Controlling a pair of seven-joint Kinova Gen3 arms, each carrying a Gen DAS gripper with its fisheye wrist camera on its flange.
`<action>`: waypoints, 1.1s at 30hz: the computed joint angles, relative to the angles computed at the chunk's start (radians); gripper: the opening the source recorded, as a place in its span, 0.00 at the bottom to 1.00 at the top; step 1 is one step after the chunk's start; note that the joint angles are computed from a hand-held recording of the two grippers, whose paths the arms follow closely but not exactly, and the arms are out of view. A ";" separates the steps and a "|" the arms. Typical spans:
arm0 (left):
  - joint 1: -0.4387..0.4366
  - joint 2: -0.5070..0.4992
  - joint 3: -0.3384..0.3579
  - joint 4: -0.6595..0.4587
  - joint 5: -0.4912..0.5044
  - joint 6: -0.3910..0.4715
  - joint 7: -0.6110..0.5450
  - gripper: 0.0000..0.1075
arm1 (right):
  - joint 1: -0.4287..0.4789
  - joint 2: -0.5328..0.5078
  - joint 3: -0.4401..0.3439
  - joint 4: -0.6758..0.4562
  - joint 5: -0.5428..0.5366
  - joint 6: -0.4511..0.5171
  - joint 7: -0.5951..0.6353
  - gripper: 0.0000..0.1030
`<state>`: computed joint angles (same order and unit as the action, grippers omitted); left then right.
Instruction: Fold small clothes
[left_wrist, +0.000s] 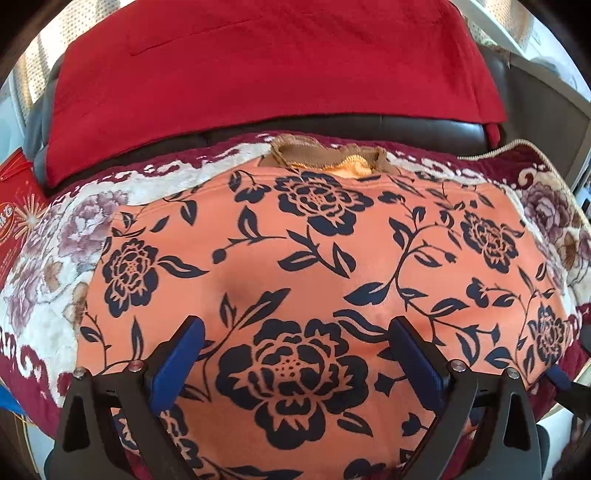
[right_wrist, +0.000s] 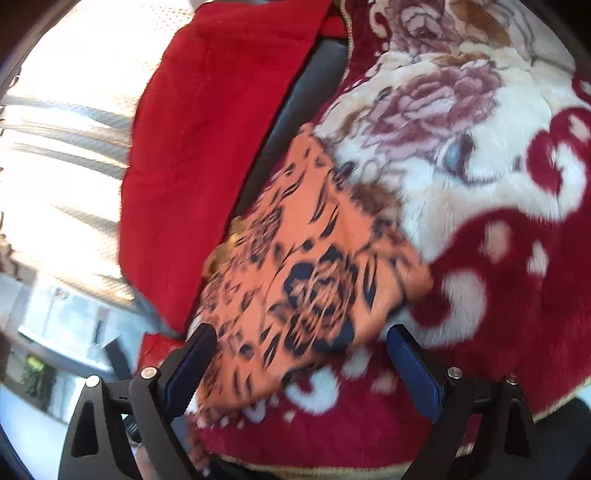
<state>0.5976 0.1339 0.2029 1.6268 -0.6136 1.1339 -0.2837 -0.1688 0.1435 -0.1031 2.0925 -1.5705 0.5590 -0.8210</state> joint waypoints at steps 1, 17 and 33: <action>0.000 -0.004 0.000 -0.001 0.000 0.001 0.003 0.93 | 0.013 0.014 -0.013 -0.018 0.020 0.000 -0.032 0.92; -0.022 0.062 0.006 -0.042 -0.003 -0.011 -0.053 0.93 | -0.003 0.066 -0.021 -0.042 -0.099 -0.089 0.002 0.59; 0.016 0.064 -0.038 0.005 -0.020 -0.056 -0.071 0.91 | -0.109 0.100 0.023 -0.201 0.234 -0.196 -0.224 0.17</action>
